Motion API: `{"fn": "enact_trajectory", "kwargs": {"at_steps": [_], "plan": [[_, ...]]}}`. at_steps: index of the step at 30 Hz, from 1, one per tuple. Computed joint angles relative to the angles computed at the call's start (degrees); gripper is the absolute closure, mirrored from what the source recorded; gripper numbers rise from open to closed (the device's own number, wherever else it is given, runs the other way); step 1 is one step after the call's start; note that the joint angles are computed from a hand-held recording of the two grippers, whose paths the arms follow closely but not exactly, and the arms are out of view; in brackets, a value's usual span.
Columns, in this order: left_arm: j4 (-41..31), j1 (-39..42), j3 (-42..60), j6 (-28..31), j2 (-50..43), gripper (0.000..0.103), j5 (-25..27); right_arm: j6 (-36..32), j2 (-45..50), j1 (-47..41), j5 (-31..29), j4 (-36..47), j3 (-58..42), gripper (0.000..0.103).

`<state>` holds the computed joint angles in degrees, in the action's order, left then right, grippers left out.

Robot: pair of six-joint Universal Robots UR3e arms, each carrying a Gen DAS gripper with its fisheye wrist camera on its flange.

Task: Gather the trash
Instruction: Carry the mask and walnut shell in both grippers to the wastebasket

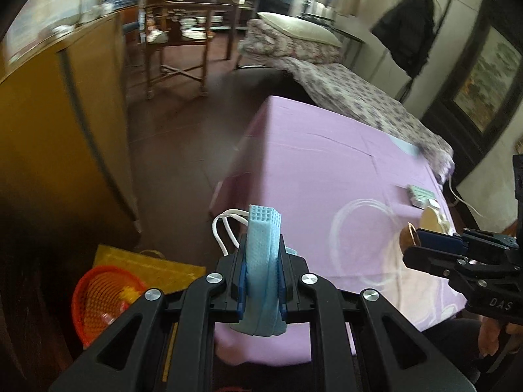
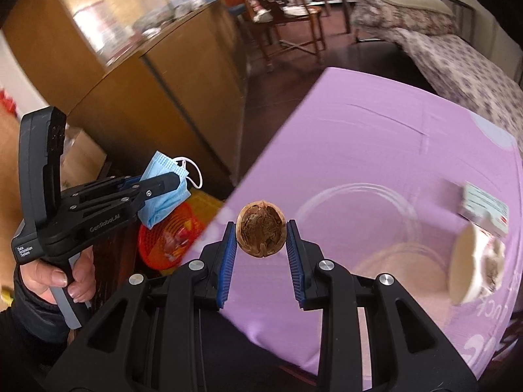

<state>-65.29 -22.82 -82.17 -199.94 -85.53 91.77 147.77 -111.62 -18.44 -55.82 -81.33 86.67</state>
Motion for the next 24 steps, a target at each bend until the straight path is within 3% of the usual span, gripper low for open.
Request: {"fn": "enact_trajectory", "kwargs": {"at_steps": [6, 10, 16, 20, 24], "plan": [[-2.84, 10.68, -13.48, 2.04, 15.54, 0.088, -2.88, 9.88, 7.24, 17.68, -4.51, -8.49, -4.52, 0.072], [-7.97, 20.69, -20.24, 6.84, 25.65, 0.088, -6.01, 15.36, 15.92, 29.04, -6.86, -12.23, -11.39, 0.072], [-19.57, 41.27, -29.29, 19.66, 40.7, 0.088, -13.64, 20.75, 30.23, 41.05, -9.48, -12.12, -25.19, 0.072], [-32.23, 59.06, -33.82, 33.08, 50.58, 0.088, -19.92, 23.02, 38.94, 47.01, -10.71, -10.38, -34.07, 0.072], [-40.5, 70.8, -37.37, 42.41, 55.91, 0.088, -22.4, 24.81, 48.04, 50.78, -10.89, -8.3, -43.75, 0.072]]}}
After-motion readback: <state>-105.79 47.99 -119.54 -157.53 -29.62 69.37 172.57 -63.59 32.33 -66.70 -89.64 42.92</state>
